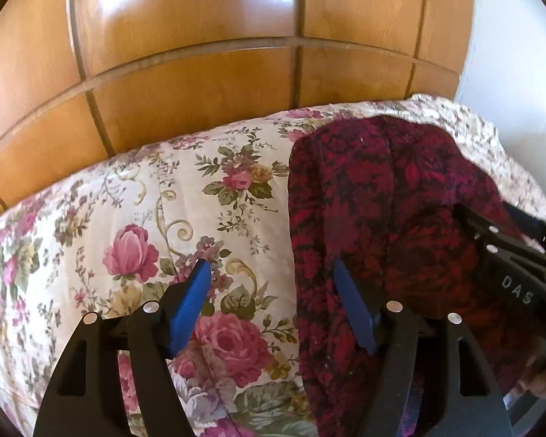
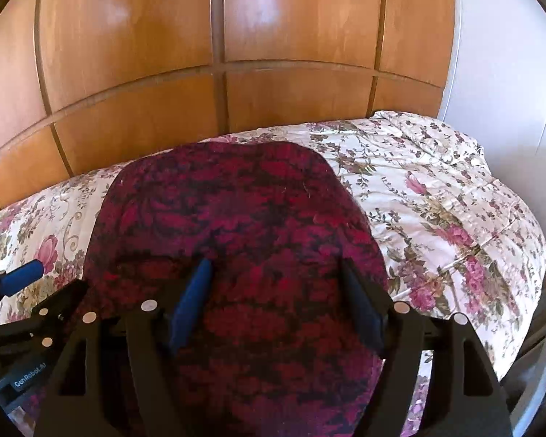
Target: Fold small clothes
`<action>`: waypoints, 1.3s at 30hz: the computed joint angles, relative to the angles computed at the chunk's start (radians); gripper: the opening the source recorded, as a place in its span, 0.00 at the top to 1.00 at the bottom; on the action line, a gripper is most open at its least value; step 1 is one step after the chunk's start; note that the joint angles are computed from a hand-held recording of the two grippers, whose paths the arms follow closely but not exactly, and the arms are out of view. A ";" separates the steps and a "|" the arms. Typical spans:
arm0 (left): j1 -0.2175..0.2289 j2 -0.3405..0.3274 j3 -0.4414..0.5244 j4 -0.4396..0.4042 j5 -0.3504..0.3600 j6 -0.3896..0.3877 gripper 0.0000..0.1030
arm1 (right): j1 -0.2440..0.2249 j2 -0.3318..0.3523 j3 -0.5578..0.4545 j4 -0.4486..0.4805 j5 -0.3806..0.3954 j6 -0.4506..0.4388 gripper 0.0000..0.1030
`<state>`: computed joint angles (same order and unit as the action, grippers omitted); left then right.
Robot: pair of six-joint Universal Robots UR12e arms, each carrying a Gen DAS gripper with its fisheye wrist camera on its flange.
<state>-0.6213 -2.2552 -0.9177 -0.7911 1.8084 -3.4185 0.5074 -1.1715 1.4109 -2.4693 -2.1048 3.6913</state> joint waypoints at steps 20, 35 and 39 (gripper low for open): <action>-0.009 0.106 -0.146 0.162 0.037 -0.055 0.19 | 0.078 -0.064 0.011 0.026 -0.176 0.121 0.03; -0.028 0.200 -0.296 0.251 0.138 -0.106 0.12 | 0.159 -0.097 0.062 0.145 -0.238 0.301 0.02; -0.031 0.213 -0.319 0.259 0.139 -0.109 0.12 | 0.167 -0.096 0.061 0.152 -0.253 0.302 0.02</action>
